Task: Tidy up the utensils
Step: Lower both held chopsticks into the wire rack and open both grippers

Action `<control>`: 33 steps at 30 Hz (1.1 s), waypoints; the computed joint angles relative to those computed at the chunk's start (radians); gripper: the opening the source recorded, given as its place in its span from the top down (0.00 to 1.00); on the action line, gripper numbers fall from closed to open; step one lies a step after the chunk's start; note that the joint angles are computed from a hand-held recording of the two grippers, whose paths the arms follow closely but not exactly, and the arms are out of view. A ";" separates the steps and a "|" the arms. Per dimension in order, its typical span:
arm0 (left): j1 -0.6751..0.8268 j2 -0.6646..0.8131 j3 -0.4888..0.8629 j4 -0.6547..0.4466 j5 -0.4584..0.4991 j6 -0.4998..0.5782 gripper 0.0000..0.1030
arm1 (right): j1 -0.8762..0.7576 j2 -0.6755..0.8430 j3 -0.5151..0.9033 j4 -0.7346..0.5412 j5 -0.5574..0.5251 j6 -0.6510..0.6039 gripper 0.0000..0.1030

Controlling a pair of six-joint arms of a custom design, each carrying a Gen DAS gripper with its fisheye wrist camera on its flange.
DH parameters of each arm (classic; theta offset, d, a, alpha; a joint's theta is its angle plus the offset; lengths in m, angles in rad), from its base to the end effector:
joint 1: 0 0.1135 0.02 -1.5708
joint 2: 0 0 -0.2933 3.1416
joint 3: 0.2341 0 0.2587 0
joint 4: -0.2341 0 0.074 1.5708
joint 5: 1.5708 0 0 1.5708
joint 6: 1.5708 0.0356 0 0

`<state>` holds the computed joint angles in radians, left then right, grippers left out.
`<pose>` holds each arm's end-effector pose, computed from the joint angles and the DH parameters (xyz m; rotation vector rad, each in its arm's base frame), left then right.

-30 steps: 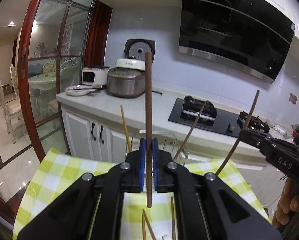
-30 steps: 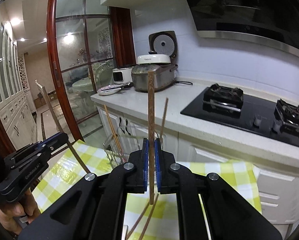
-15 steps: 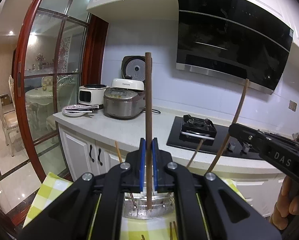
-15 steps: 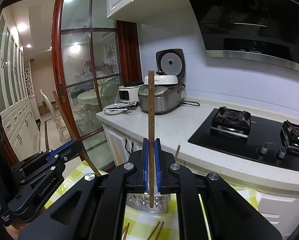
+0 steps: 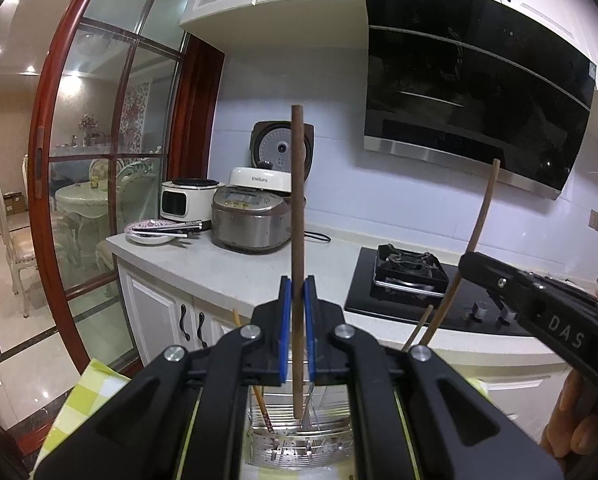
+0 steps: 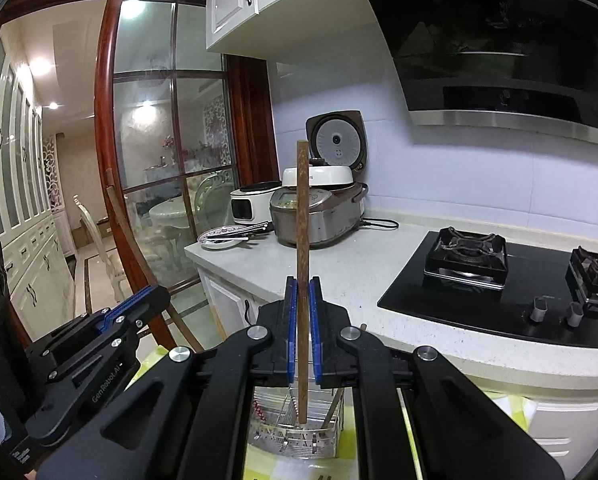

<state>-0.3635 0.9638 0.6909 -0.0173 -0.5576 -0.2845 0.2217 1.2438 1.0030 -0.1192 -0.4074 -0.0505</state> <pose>0.2040 -0.0574 0.3146 -0.3084 1.7901 0.0607 0.2743 0.0763 0.3519 -0.5306 1.8585 0.5070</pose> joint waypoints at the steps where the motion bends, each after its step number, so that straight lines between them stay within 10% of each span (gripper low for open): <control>1: 0.011 0.010 -0.005 0.014 0.010 0.001 0.94 | 0.003 0.018 -0.010 0.022 0.006 0.004 0.92; 22: 0.167 0.219 -0.176 0.259 0.202 -0.105 0.93 | 0.044 0.202 -0.207 0.314 0.037 0.008 0.92; 28: 0.159 0.191 -0.208 0.230 0.188 -0.148 0.58 | 0.036 0.182 -0.261 0.320 0.071 0.011 0.86; 33: 0.108 0.110 -0.252 0.186 0.135 -0.179 0.42 | 0.012 0.114 -0.343 0.338 0.068 0.014 0.54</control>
<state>-0.2553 1.0737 0.4391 0.1686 -0.4223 -0.4638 0.2335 1.3581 0.6598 0.2186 -0.3390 -0.0367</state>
